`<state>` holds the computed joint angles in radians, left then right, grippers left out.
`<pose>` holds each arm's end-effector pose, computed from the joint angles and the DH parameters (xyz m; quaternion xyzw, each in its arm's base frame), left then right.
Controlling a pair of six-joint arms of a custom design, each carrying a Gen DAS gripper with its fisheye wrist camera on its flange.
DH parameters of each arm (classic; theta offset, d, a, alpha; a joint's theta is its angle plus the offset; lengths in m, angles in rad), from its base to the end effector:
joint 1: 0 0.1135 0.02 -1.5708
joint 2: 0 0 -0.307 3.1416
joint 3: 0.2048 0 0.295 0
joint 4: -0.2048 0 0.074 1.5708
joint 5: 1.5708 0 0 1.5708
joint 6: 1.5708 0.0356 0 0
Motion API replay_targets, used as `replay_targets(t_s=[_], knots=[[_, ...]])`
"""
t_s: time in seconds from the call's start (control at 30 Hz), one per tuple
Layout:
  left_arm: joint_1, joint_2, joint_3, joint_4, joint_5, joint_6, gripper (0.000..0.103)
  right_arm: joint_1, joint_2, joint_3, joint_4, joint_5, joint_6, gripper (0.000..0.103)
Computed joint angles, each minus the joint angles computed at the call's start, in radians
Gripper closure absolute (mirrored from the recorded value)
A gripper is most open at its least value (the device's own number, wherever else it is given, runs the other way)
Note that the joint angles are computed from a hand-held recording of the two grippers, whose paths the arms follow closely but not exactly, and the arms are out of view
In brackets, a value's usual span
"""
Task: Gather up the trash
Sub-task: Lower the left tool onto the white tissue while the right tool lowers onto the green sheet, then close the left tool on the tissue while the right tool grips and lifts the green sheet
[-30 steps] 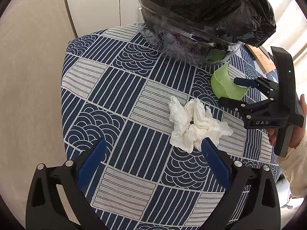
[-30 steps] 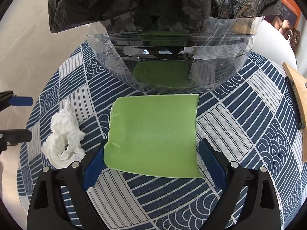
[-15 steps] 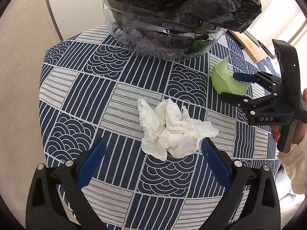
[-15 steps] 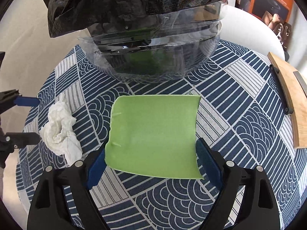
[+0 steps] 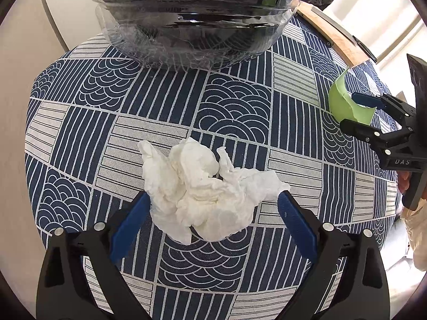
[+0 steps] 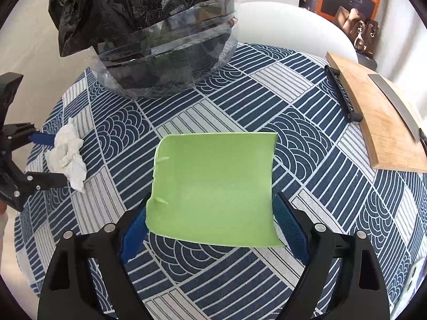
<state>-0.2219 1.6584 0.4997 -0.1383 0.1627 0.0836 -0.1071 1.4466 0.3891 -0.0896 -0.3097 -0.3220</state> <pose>0.2397 -0.0600 0.0736 0.1612 0.9742 -0.0897 0.1301 0.2203 -0.0128 0.0976 -0.1358 0.9569 0.1031 0.2351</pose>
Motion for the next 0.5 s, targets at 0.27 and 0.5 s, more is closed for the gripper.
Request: replay_targets(t_s=[0.27, 0.5], knots=[[-0.08, 0.009, 0.014, -0.019, -0.077, -0.01, 0.058, -0.046, -0.028, -0.019, -0.021, -0.012, -0.071, 0.021], [-0.138, -0.043, -0.003, -0.066, -0.133, -0.04, 0.062, -0.108, -0.08, -0.016, -0.092, -0.048, -0.152, 0.021]])
